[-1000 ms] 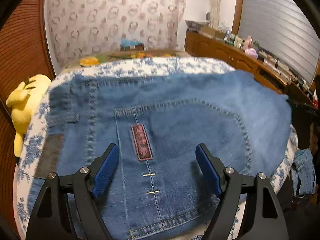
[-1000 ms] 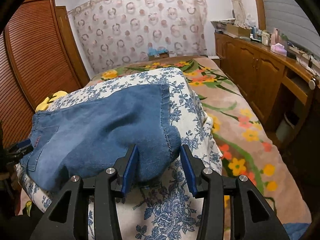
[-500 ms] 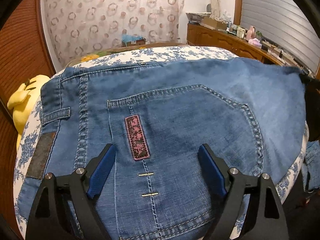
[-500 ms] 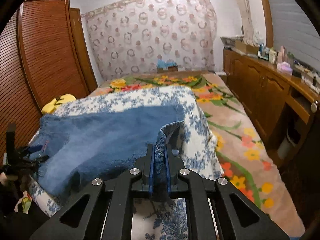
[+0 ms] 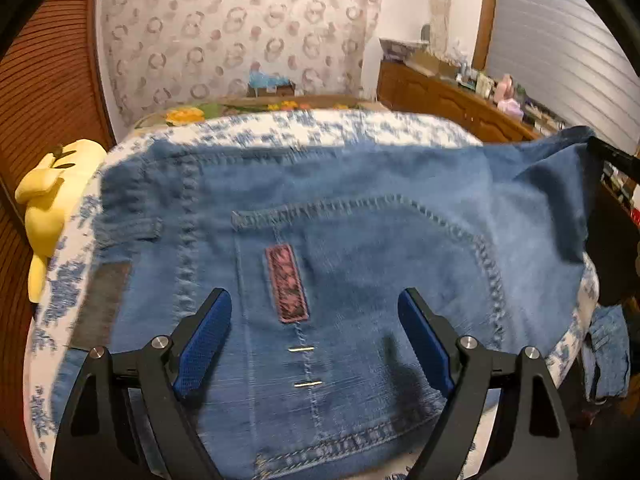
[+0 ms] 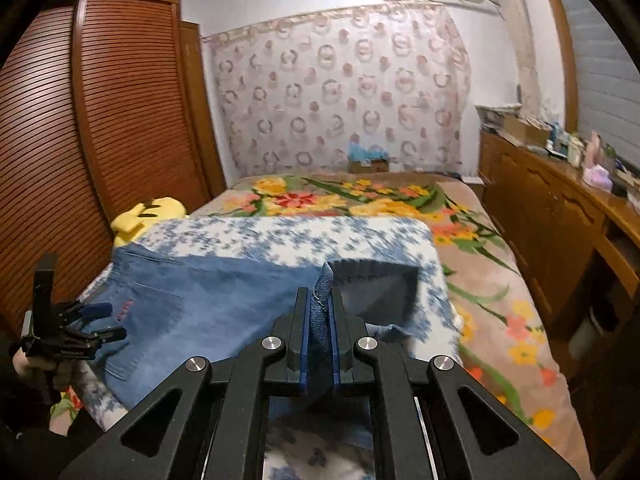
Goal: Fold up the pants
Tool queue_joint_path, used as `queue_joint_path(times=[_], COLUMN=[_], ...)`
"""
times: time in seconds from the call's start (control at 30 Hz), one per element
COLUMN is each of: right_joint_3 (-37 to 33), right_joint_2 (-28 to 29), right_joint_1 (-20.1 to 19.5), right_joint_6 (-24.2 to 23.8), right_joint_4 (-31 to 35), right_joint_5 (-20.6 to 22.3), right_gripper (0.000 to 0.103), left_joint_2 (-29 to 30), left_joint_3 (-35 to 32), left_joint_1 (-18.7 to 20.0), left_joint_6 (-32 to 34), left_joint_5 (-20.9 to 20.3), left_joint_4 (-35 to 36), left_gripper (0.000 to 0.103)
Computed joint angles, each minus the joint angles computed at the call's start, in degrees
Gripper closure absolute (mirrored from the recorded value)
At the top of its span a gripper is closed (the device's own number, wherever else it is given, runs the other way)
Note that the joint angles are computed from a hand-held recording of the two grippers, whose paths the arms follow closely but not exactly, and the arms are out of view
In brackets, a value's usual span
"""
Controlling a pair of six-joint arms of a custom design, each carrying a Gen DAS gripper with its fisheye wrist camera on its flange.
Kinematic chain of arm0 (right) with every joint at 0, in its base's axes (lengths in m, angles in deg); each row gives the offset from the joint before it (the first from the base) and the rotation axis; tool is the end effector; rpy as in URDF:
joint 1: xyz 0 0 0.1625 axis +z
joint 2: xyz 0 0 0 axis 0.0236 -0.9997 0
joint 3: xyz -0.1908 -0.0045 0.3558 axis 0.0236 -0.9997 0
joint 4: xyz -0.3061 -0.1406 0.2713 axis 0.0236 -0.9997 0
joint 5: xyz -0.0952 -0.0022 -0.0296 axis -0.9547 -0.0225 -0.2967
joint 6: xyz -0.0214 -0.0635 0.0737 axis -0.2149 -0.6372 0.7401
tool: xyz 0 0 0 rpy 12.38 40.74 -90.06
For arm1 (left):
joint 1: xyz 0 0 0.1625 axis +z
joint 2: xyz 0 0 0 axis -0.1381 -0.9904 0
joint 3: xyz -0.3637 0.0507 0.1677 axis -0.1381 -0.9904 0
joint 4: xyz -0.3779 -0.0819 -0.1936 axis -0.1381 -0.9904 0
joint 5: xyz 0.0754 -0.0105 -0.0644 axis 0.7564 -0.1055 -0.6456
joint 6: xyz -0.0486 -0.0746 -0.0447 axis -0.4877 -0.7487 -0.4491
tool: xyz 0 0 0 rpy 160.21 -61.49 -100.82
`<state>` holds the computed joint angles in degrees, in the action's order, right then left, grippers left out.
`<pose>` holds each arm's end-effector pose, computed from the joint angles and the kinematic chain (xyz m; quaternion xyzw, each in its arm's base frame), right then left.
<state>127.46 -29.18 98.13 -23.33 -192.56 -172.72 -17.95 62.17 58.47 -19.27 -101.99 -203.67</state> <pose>0.1325 -0.3042 0.2992 0.1299 -0.7605 0.5348 0.3445 -0.2136 -0.5330 -0.0088 0.4214 0.8675 -0.2043 0.1679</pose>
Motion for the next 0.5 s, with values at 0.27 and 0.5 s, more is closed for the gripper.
queue_joint_path(times=[0.27,0.5], right_joint_3=[-5.38,-10.22], right_joint_2=[5.68,9.18], right_joint_1=[5.28,7.64], right_joint_6=[-3.56,-5.81], right_joint_4=[5.37,13.38], right_joint_5=[3.28,6.42], right_gripper=[0.096,0.096], left_joint_2=[-3.87,-6.90], left_joint_3=[2.74,4.72], left_joint_1=[-1.04,-1.13], left_joint_6=[1.82,3.03], left_joint_5=[1.34,1.14], left_joint_4=[-4.07,-5.97], left_gripper=[0.017,0.017])
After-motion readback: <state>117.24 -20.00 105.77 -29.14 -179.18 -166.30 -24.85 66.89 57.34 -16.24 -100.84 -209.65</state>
